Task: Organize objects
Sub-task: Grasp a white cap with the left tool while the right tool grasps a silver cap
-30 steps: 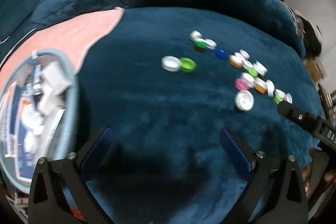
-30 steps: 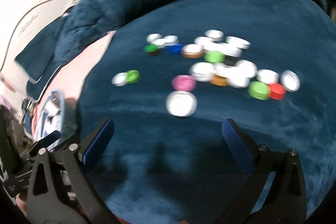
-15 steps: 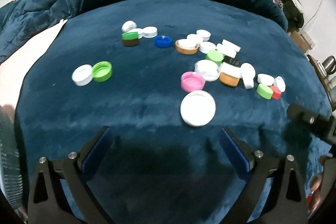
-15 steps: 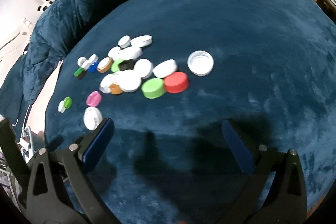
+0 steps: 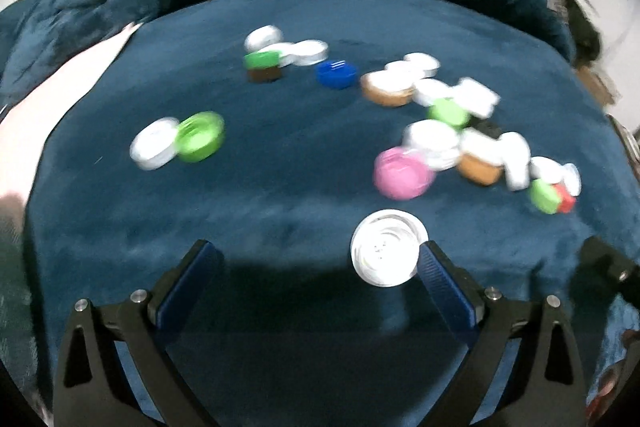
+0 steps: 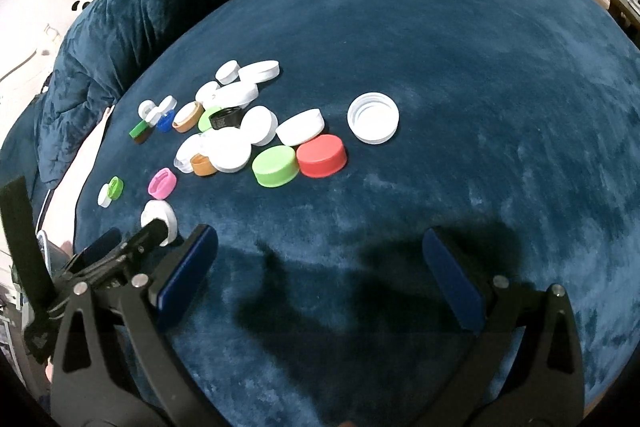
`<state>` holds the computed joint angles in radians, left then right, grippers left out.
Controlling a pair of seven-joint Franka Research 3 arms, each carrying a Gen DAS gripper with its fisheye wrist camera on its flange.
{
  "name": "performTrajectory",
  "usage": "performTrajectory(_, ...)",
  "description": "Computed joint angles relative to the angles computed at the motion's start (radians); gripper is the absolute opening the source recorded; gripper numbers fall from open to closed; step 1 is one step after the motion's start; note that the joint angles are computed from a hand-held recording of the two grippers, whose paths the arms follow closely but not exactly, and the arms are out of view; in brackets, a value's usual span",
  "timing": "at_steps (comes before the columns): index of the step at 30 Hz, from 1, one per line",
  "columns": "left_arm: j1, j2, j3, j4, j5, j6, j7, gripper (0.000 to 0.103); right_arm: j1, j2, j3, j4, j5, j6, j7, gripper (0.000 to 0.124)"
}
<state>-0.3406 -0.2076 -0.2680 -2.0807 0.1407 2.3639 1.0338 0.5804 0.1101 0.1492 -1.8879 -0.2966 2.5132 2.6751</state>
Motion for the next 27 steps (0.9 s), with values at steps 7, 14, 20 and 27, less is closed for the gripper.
performTrajectory(7,0.023,-0.139,0.013,-0.124,0.045,-0.066,-0.056,0.100,0.005,0.008,0.002,0.007,-0.002,0.008,0.005,0.103)
performTrajectory(14,0.017,-0.182,0.023,-0.159,0.027,-0.042,-0.047,0.100,0.018,0.020,0.003,0.027,0.010,0.009,-0.031,0.103)
performTrajectory(20,0.002,-0.153,0.020,-0.138,0.017,0.005,0.001,0.100,0.023,0.026,0.000,0.031,0.018,0.008,-0.037,0.103)
performTrajectory(27,-0.012,-0.112,0.039,-0.146,-0.042,0.012,0.061,0.072,0.030,0.039,-0.001,0.043,0.023,0.011,-0.060,0.103)
